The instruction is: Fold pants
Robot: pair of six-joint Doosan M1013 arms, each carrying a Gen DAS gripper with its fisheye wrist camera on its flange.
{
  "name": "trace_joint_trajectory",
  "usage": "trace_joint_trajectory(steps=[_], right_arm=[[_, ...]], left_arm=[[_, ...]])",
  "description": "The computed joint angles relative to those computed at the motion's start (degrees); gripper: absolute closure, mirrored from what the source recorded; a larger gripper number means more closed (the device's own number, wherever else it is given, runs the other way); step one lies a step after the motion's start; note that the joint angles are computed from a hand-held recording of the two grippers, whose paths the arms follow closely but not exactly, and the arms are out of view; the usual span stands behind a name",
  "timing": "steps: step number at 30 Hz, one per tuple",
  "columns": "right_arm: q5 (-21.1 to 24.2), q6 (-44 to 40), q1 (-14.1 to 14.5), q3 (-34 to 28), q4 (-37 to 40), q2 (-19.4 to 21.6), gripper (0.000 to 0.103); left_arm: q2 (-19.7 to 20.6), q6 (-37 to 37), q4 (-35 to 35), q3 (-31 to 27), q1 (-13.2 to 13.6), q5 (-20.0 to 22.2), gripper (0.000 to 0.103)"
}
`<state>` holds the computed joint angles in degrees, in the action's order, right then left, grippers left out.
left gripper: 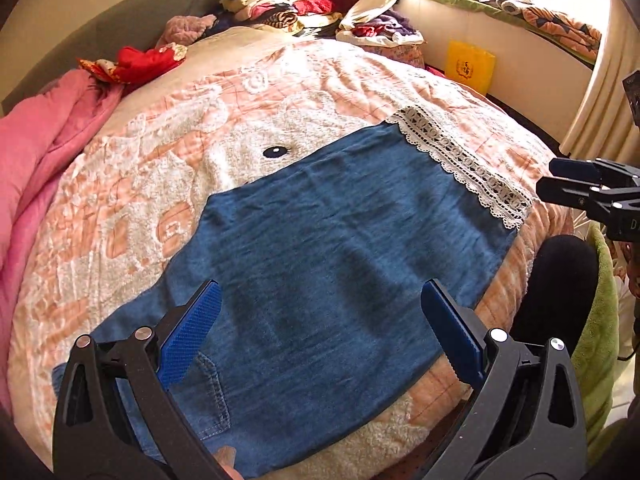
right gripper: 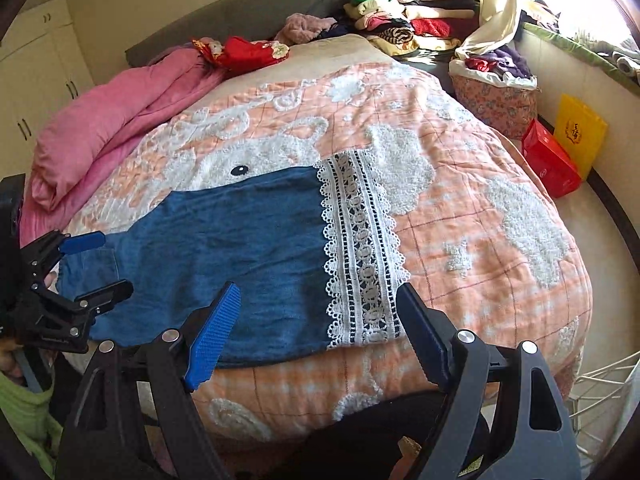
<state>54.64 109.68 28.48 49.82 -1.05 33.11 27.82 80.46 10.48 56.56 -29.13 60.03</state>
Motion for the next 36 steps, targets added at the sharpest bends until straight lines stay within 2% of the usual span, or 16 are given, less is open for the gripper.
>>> trace_joint_trajectory(steps=[15, 31, 36], right_arm=[[-1.2, 2.1, -0.7, 1.5, -0.3, -0.9, 0.024], [0.7, 2.6, -1.6, -0.2, 0.8, 0.9, 0.024], [2.2, 2.6, -1.9, -1.1, 1.9, 1.9, 0.024]], left_arm=[[5.4, 5.6, -0.7, -9.1, -1.1, 3.6, 0.009], [10.9, 8.4, -3.1, -17.3, -0.9, 8.9, 0.009], [13.6, 9.3, -3.5, -21.4, -0.5, 11.0, 0.009]])
